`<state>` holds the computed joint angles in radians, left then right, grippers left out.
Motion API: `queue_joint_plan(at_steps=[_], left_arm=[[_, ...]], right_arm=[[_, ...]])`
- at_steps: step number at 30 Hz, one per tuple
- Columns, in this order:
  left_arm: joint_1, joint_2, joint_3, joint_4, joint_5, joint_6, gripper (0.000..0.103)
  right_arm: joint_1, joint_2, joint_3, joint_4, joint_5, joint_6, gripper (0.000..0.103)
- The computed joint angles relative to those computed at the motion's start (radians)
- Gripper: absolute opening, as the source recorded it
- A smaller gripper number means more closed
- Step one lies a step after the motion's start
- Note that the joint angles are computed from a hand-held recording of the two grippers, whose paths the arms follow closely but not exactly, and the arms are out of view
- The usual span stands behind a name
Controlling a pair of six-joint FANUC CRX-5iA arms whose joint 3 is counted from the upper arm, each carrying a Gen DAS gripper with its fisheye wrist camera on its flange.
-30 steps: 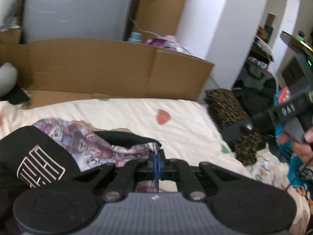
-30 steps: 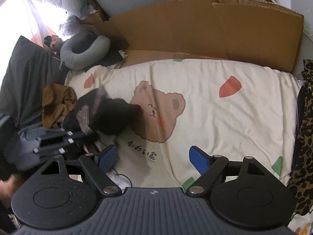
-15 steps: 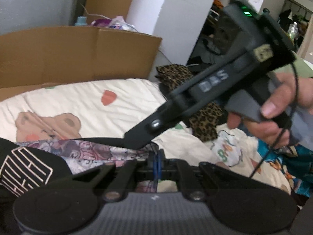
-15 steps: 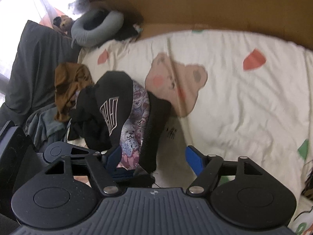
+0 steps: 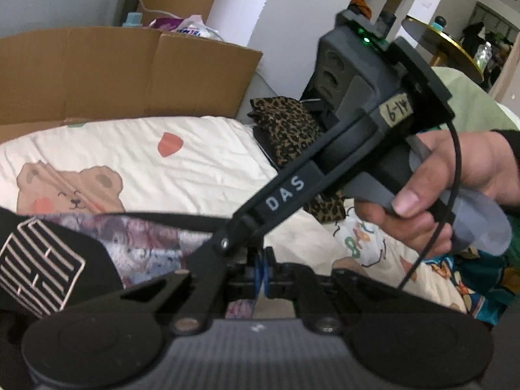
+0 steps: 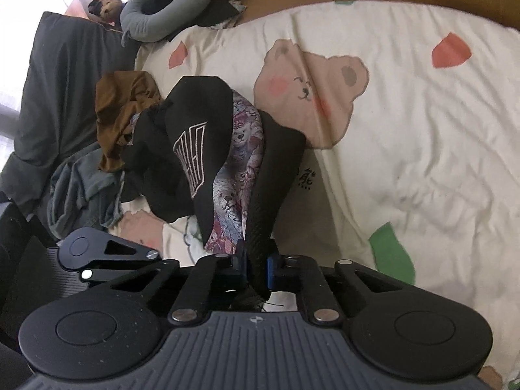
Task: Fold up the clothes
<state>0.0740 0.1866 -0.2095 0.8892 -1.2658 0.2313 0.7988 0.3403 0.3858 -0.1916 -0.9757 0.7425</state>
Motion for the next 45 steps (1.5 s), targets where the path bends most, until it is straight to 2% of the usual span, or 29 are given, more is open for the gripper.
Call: queue_joint_plan(at_steps=[3, 8, 19, 23, 25, 31, 37, 45], left_arm=[[0.02, -0.006, 0.006, -0.03, -0.006, 0.039, 0.014], [0.062, -0.004, 0.044, -0.105, 0.005, 0.101, 0.017], [0.146, 0.018, 0.145, -0.201, 0.073, 0.238, 0.036], [0.167, 0.028, 0.169, -0.231, 0.099, 0.275, 0.044], [0.175, 0.034, 0.18, -0.245, 0.115, 0.302, 0.053], [0.19, 0.06, 0.228, -0.305, 0.145, 0.385, 0.058], [0.18, 0.094, 0.274, -0.34, 0.158, 0.458, 0.069], [0.162, 0.124, 0.302, -0.353, 0.177, 0.516, 0.074]], right_arm=[[0.009, -0.027, -0.041, 0.073, 0.028, -0.059, 0.006], [0.012, -0.075, -0.112, 0.176, 0.065, -0.157, 0.006], [0.049, -0.227, -0.301, 0.429, 0.086, -0.44, 0.006], [0.071, -0.286, -0.373, 0.512, 0.062, -0.55, 0.006], [0.079, -0.312, -0.405, 0.542, 0.047, -0.593, 0.006], [0.106, -0.374, -0.47, 0.613, -0.013, -0.7, 0.005], [0.135, -0.424, -0.522, 0.672, -0.076, -0.805, 0.005], [0.163, -0.474, -0.608, 0.703, -0.161, -0.942, 0.005]])
